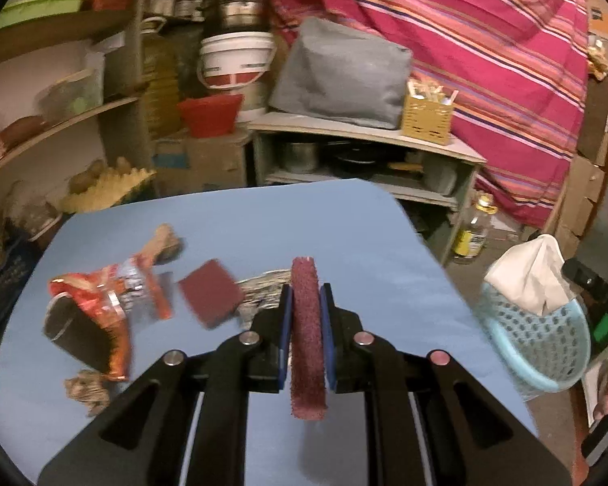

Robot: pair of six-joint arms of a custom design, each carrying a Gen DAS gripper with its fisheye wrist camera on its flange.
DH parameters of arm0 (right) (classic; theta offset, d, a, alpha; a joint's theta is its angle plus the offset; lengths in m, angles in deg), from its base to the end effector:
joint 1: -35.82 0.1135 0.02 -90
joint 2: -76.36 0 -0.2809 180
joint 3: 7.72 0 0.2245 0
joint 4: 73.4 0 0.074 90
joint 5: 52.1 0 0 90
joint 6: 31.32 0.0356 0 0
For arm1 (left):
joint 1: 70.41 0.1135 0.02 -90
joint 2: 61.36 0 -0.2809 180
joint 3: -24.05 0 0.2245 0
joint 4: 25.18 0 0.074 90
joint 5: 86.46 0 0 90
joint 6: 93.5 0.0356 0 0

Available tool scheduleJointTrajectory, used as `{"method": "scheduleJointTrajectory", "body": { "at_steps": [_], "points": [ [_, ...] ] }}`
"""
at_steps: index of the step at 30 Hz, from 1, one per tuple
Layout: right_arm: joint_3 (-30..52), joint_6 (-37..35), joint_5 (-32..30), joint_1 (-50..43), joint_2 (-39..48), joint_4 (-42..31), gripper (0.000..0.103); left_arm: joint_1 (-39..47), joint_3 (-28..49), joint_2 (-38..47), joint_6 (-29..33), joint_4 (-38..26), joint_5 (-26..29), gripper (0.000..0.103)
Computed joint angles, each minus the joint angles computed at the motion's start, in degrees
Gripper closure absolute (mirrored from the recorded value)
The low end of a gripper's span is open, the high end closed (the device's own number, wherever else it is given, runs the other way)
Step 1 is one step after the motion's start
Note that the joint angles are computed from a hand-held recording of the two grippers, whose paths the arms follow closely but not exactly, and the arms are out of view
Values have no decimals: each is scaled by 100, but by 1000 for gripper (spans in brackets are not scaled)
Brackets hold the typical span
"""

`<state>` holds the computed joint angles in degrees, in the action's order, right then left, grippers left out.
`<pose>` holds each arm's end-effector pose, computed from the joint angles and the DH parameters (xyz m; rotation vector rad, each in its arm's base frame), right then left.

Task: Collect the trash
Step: 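Carry cloth and sponge over the basket and open both tools to drop them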

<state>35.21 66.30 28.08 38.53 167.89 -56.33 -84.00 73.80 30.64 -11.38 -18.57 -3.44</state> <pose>0.2684 0.0188 0.1689 -0.0110 2.1255 0.2886 0.2779 -0.0627 0.1796 0.0405 2.1882 -0.0782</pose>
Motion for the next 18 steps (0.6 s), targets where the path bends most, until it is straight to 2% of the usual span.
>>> {"method": "scheduleJointTrajectory", "body": {
  "at_steps": [8, 18],
  "points": [
    [-266, -352, -629, -1278, 27, 106, 101, -1037, 711, 352, -418, -267, -403, 89],
    [-273, -425, -968, -1955, 96, 149, 101, -1882, 1873, 1198, -579, -502, -452, 89]
  ]
}}
